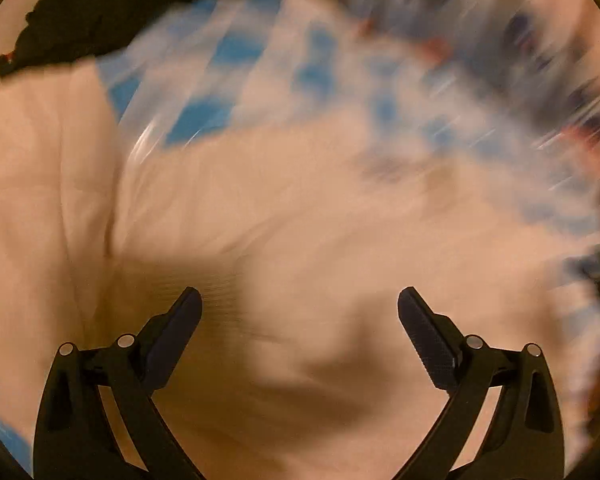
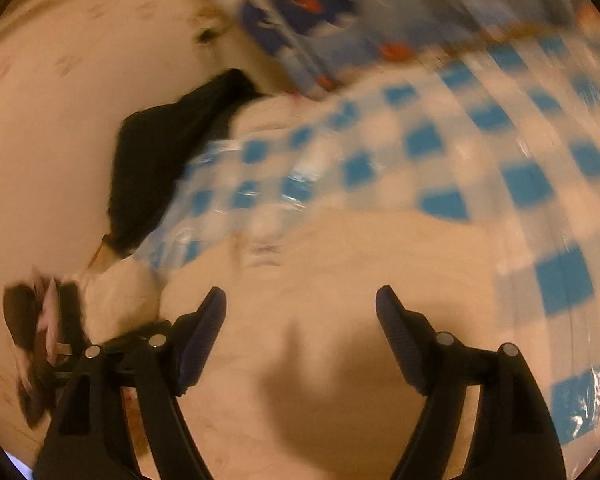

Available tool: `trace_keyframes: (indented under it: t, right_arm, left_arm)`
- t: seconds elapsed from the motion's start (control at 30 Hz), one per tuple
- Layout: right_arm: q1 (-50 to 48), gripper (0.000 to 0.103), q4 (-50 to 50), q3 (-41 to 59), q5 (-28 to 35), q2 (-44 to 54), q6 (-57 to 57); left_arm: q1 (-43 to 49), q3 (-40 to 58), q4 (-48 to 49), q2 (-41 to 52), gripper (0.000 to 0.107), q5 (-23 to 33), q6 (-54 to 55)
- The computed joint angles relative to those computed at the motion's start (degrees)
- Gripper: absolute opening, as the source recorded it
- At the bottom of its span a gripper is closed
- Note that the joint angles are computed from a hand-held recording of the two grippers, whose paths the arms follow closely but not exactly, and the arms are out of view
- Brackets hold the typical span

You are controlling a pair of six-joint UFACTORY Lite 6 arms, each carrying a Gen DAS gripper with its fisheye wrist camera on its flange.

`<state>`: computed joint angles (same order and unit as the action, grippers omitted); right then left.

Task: Fold large clothes

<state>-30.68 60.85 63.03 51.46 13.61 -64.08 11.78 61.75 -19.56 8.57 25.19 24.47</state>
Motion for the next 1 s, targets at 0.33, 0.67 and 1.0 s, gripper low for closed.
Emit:
trace_keyframes:
  t: [0.33, 0.67, 1.0]
  right_arm:
    - [-19.11, 0.068, -3.29, 0.86, 28.61, 6.26, -9.98]
    - [-21.36, 0.052, -4.93, -2.89, 21.96, 8.70, -6.59]
    - [1.65, 0.084, 5.16, 10.24, 0.79, 21.57, -3.01]
  left_arm:
    - [2.38, -6.67, -8.81, 0.83, 0.097, -8.42, 13.08]
    - [3.62, -9.39, -18.07, 0.21, 0.097, -10.87, 23.88]
    - [1.80, -10.97, -18.04, -1.24, 0.097, -13.20, 22.88]
